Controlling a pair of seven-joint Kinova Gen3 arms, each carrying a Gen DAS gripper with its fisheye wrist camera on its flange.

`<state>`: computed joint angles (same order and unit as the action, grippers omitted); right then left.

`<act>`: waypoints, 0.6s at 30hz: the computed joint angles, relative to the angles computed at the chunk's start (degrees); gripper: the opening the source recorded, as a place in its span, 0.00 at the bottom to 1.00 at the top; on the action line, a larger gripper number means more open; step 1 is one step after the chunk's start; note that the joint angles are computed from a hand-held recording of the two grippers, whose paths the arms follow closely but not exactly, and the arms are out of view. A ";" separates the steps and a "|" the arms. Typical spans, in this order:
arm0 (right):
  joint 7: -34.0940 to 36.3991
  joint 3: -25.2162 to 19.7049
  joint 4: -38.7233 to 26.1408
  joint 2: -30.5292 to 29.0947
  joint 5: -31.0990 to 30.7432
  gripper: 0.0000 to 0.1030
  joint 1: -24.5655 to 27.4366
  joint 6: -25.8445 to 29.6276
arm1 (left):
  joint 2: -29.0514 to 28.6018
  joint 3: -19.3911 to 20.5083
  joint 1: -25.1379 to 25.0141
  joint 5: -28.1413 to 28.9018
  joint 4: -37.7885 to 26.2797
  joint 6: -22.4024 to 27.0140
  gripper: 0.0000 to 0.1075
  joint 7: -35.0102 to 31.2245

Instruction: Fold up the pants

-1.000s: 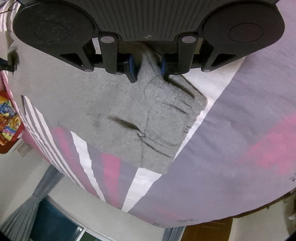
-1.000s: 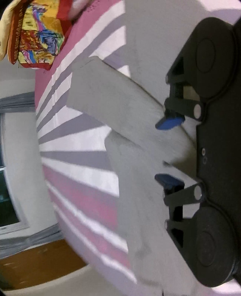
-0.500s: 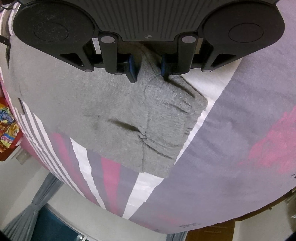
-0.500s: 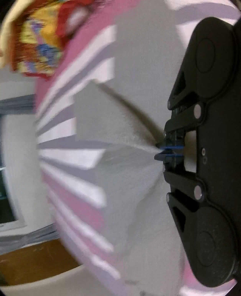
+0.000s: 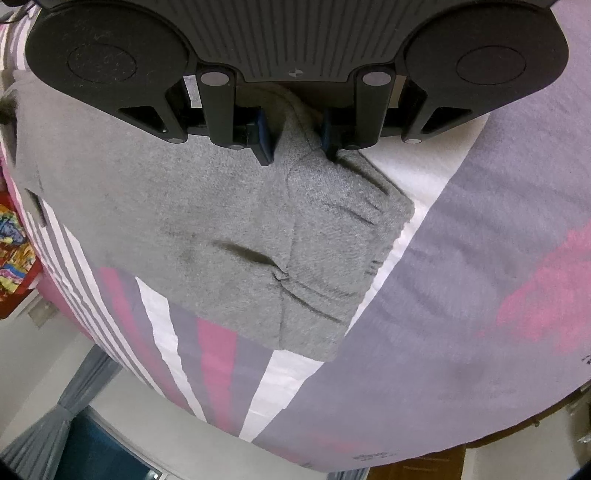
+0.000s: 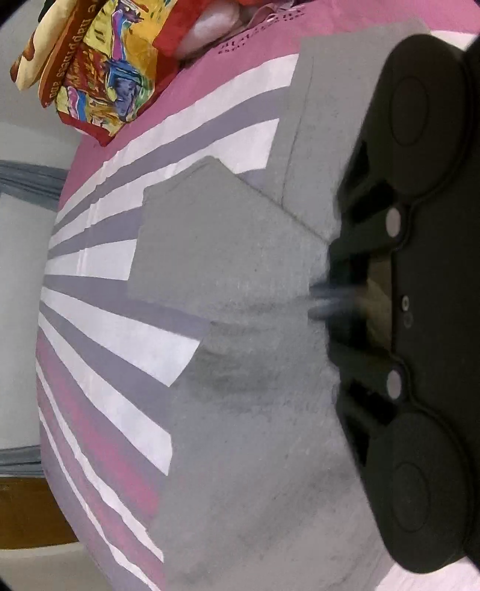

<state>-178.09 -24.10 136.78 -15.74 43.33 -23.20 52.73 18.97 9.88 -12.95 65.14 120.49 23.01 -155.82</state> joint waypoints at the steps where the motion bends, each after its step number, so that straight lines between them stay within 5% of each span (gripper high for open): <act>1: -2.01 -2.56 0.75 -2.65 -1.00 0.04 -1.07 2.31 | 0.02 0.07 -0.05 0.20 0.05 -0.03 0.26 -0.18; 5: -5.78 -9.82 1.61 -11.34 -9.54 0.04 -2.16 9.36 | -0.28 0.96 -0.08 2.93 1.17 -2.01 0.26 -3.75; 8: -2.93 -8.19 5.80 -9.85 -13.28 0.21 -3.45 6.67 | -0.28 0.44 -0.07 4.14 1.41 -1.37 0.26 -4.87; 13: -3.29 -14.88 3.63 -11.97 -6.48 0.32 -1.88 9.25 | -0.01 -0.89 0.82 2.70 0.77 -0.37 0.26 -3.27; 18: 8.36 -13.56 1.58 0.71 5.17 0.31 8.41 2.23 | -0.23 -0.95 1.25 0.68 0.49 -0.45 0.26 -0.60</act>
<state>-169.74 -37.66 138.36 -15.04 48.49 -14.79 54.96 18.75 8.93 -11.69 65.82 120.98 22.57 -156.43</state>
